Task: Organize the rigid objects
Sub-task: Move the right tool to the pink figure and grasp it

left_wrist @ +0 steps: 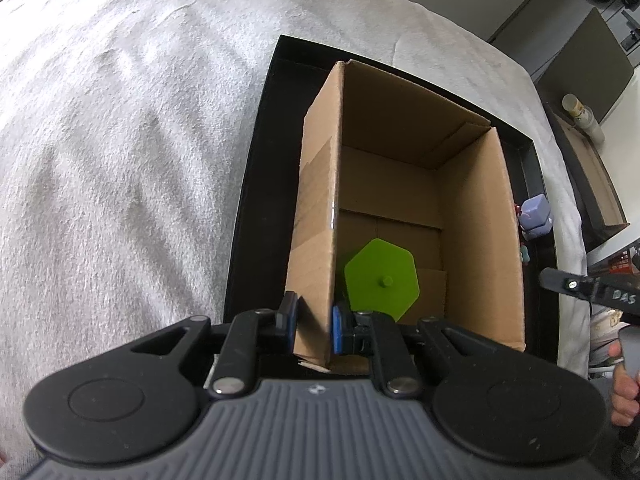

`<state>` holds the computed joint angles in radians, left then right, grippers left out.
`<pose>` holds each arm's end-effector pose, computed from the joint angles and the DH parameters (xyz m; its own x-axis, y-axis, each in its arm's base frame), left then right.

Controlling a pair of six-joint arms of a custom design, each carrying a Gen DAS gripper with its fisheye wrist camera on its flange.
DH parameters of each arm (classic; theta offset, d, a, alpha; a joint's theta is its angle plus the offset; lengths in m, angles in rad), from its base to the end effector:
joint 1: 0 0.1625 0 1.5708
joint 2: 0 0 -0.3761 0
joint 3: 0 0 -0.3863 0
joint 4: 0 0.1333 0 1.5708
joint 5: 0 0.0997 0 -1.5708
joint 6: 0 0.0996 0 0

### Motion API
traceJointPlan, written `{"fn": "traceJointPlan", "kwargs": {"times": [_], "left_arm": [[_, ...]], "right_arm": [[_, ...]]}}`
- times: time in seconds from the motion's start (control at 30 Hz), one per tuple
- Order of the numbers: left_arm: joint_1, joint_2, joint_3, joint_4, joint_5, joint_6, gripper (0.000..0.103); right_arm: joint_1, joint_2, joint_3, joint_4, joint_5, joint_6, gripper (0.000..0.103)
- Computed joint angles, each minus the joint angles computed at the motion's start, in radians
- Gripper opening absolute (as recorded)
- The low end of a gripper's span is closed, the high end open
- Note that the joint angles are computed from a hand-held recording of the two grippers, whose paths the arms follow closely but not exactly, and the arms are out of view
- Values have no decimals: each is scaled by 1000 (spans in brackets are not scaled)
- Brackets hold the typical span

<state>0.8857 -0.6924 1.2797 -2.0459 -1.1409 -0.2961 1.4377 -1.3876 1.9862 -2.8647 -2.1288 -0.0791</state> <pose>-0.3076 -0.6527 0.0874 -0.8285 0.3602 -0.4288 0.4046 0.9144 -0.0138 0.0111 -0.5244 0.3136 -0.8014 0.3872 0.4559 0.0387 0.7942 -0.6065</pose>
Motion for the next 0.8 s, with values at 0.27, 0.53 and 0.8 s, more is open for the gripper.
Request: {"fn": "traceJointPlan", "kwargs": {"times": [0.27,0.53,0.8], "left_arm": [[-4,15,-14,14,16,-15,15],[-1,23,-23,13,16,-18,15],[1,23,-26,16,13,-15,15]], "right_arm": [[-30,44,-29,20,-8,-63,72],[-14,119,-69,24,-98,-160,72],[-3,173,-95,69,-170,-212,55]]}}
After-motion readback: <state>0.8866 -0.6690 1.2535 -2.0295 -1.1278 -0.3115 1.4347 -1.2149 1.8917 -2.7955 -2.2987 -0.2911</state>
